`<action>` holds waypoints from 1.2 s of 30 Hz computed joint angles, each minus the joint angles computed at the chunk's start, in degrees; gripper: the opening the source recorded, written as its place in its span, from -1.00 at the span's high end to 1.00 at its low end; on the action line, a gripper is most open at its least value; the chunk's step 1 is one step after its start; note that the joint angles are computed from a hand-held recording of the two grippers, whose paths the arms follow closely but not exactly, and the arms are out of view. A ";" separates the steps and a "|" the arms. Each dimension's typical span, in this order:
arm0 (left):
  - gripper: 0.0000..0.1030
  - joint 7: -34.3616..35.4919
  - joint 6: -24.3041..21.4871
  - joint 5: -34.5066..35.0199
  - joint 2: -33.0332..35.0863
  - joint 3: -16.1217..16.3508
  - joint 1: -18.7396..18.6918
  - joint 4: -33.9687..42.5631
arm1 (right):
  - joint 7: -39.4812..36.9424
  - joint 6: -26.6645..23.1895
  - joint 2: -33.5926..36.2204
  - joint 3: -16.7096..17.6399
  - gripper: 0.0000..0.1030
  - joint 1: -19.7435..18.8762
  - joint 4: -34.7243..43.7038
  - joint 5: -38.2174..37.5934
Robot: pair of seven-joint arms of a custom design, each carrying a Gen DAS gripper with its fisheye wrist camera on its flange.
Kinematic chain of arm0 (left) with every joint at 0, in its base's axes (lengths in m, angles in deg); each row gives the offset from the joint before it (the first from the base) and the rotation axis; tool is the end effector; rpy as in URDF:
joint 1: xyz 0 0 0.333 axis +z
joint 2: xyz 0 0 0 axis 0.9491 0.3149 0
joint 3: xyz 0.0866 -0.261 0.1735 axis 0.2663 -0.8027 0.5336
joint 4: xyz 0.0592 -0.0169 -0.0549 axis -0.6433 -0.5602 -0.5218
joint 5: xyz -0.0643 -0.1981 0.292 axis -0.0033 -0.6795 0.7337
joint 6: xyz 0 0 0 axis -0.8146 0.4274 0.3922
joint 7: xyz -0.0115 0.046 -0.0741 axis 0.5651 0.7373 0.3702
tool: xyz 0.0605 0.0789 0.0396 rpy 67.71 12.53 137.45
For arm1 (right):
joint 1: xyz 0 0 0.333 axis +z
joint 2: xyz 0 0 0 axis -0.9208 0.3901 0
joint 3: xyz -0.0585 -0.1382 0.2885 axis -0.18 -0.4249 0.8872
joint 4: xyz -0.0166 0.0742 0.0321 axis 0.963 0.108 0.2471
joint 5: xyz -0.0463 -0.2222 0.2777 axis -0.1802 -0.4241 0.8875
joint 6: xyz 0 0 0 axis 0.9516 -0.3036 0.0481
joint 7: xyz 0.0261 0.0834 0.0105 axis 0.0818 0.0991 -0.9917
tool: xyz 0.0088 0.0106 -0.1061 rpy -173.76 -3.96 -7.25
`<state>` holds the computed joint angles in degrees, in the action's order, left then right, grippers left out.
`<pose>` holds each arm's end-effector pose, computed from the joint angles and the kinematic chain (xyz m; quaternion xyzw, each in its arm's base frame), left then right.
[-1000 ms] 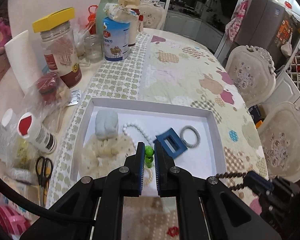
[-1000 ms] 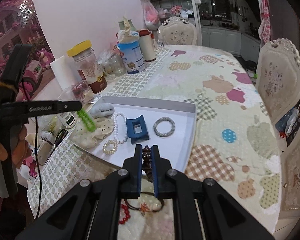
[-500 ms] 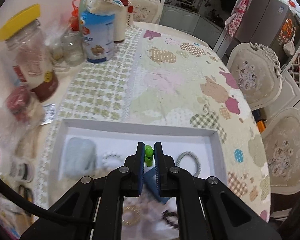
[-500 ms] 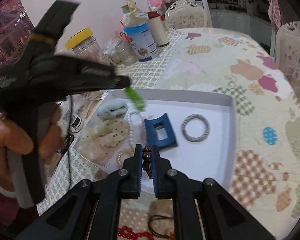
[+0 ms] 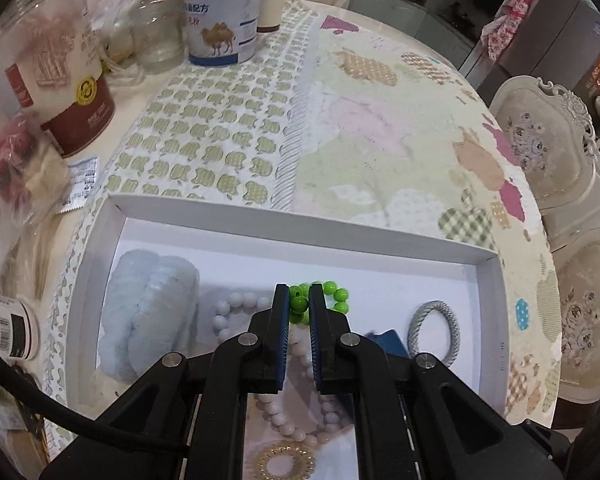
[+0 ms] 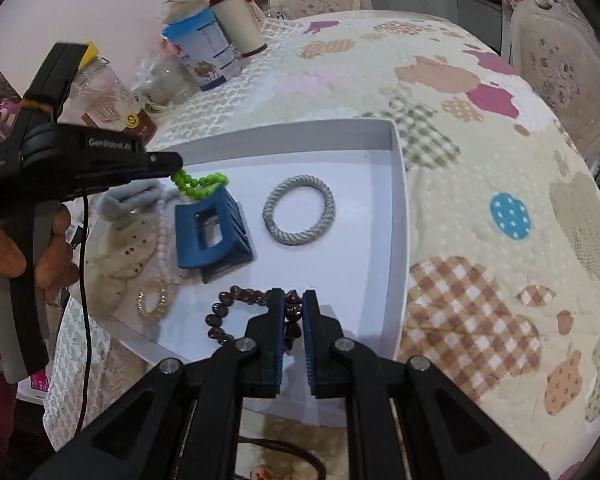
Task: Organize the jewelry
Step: 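Carry both bracelets into the white tray and open both grippers to release them, then move both grippers back from the tray toward the red bracelet and black hair tie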
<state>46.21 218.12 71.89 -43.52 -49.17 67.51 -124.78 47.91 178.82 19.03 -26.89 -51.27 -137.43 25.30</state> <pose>0.6092 -0.1544 0.4730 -0.6049 0.7627 -0.2241 0.0467 0.4523 0.1781 0.4605 -0.5885 0.7678 -0.0806 0.2399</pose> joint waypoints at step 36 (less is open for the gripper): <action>0.43 2.31 8.44 1.39 -23.41 2.82 -2.61 -23.49 | 9.77 -4.02 -9.62 3.98 0.19 -0.88 -2.68 -8.98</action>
